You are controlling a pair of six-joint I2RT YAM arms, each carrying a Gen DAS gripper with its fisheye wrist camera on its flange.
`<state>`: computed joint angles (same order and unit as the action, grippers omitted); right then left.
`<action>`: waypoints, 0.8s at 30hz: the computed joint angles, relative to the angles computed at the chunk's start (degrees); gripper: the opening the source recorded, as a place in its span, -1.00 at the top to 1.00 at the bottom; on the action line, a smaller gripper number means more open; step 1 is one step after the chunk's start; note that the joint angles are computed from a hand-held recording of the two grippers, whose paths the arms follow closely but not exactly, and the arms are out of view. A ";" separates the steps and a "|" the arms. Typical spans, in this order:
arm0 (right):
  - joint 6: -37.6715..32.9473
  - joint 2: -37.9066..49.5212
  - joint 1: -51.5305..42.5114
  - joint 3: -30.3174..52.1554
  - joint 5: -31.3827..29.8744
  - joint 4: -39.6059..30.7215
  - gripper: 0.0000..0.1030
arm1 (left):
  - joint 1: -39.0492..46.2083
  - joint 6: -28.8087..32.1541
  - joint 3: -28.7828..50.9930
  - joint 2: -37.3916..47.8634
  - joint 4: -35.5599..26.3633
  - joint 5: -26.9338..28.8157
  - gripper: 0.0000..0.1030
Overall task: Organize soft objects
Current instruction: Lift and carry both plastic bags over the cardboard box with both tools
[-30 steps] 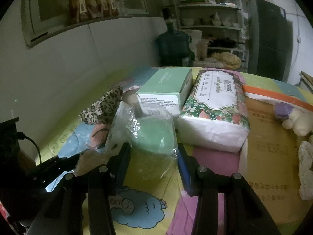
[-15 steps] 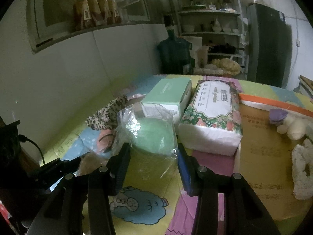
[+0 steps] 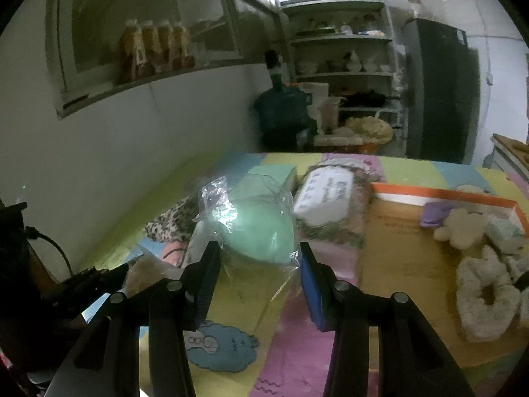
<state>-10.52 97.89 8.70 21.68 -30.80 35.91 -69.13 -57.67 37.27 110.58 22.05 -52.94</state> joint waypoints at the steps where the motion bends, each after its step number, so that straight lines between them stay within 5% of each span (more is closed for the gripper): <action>1: -0.03 -0.39 -0.64 0.07 -0.20 -0.28 0.06 | 0.14 0.77 0.64 0.22 0.21 0.22 0.07; 24: -5.46 -2.68 -21.07 3.37 -7.21 -6.77 0.06 | 2.90 16.18 14.84 6.91 4.59 7.06 0.07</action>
<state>-15.98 95.21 -12.36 25.05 -38.01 29.15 -66.24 -41.49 52.11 117.48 26.64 -45.88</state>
